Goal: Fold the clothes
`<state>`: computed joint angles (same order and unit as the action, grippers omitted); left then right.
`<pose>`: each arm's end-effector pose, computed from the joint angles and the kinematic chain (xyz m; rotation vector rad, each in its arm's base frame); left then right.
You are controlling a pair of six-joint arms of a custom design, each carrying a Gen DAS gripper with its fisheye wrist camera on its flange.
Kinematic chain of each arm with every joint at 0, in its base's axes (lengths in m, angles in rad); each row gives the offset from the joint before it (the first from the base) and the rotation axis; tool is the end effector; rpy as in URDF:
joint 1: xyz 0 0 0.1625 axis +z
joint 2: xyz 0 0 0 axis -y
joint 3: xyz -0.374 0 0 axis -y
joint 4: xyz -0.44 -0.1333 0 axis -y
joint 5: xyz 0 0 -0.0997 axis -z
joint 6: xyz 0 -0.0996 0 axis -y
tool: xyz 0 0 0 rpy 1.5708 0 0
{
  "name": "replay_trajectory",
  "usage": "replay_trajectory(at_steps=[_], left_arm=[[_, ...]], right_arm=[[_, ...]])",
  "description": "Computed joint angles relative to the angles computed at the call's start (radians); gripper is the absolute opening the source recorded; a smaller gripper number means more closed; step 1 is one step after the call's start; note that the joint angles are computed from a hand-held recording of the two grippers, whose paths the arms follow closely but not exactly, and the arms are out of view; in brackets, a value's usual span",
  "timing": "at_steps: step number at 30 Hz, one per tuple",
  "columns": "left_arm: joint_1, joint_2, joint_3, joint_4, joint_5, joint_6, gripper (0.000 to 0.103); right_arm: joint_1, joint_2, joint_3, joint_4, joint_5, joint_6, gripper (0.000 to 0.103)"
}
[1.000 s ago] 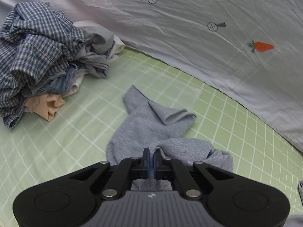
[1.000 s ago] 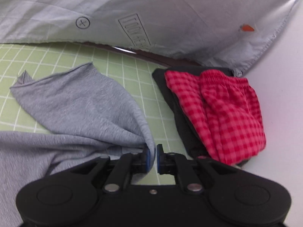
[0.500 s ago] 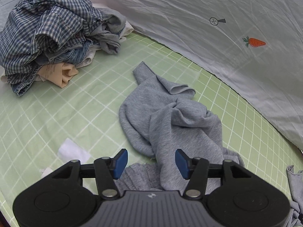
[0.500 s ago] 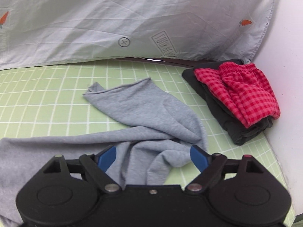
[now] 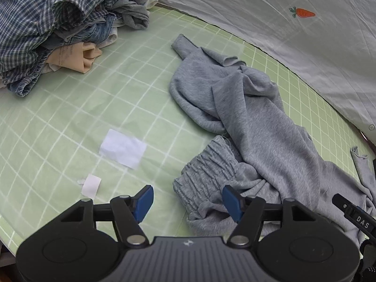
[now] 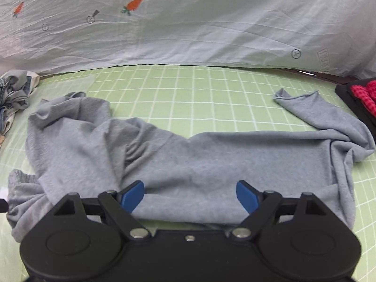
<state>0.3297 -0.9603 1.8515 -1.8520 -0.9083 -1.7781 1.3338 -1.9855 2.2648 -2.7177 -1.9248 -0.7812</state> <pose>-0.4363 -0.3549 0.0052 -0.3848 2.3745 -0.7749 0.0002 -0.4198 0.3991 0.4390 -2.2898 0.7373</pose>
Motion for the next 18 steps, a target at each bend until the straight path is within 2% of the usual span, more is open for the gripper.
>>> replay_trajectory(at_steps=[4,9,12,14,15,16,17,18], left_arm=[[0.006,-0.038,0.051,-0.095,-0.026,0.120,0.066],[0.035,-0.047,0.096,-0.238,-0.073,0.208,0.066],[0.060,-0.014,0.071,-0.231,-0.103,0.219,0.066],[0.069,0.004,0.054,-0.215,-0.113,0.234,0.064],[0.074,0.013,0.046,-0.207,-0.118,0.241,0.060],[0.078,0.017,0.040,-0.203,-0.127,0.242,0.055],[0.083,0.021,0.035,-0.198,-0.137,0.244,0.036],[0.087,0.018,0.039,-0.214,-0.145,0.246,0.018]], right_arm=[[0.059,-0.049,0.073,0.022,-0.007,0.041,0.086],[0.102,-0.055,0.117,0.034,-0.091,0.036,0.084],[0.097,-0.044,0.119,0.037,-0.108,0.021,0.072],[0.086,-0.024,0.102,0.056,-0.105,0.025,0.058],[0.081,-0.013,0.093,0.065,-0.104,0.027,0.052],[0.081,-0.005,0.079,0.089,-0.098,0.032,0.038],[0.082,0.002,0.065,0.114,-0.090,0.036,0.028],[0.082,0.011,0.051,0.138,-0.083,0.041,0.024]])
